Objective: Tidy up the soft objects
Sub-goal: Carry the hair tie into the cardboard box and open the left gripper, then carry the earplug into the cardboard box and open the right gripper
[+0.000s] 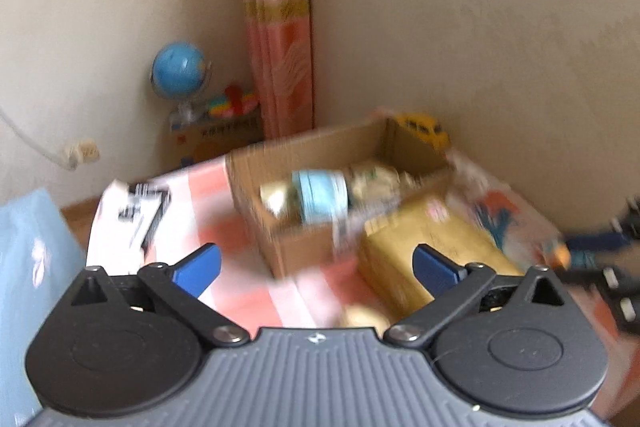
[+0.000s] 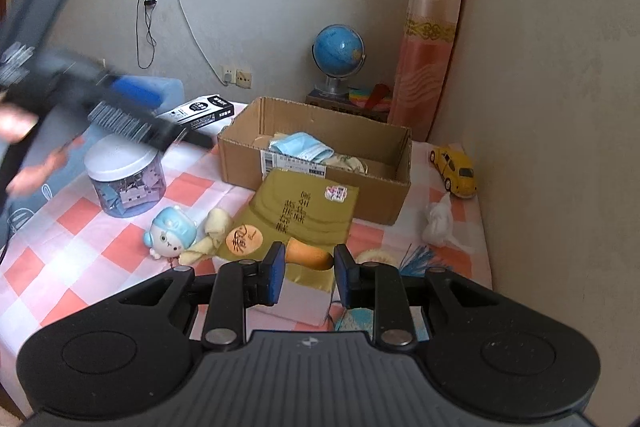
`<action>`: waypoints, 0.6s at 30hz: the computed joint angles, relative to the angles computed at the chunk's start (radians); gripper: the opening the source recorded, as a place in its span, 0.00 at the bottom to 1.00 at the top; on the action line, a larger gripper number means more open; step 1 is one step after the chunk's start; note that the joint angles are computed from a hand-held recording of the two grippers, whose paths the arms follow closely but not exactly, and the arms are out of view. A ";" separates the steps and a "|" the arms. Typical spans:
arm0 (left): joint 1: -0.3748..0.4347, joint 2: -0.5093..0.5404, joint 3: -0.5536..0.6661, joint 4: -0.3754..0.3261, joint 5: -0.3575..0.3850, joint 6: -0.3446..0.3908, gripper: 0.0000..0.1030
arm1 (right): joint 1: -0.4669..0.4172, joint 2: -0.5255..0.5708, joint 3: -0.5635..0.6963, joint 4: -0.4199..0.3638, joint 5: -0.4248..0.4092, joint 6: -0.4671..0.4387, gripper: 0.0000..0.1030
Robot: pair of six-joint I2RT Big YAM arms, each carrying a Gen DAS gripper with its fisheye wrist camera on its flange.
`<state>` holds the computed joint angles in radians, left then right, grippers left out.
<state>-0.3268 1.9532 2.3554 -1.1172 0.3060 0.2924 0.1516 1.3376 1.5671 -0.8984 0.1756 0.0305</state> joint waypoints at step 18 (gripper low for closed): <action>0.004 -0.282 -0.463 0.208 -0.014 -0.094 0.99 | -0.089 0.231 0.299 -0.082 -0.033 -0.078 0.30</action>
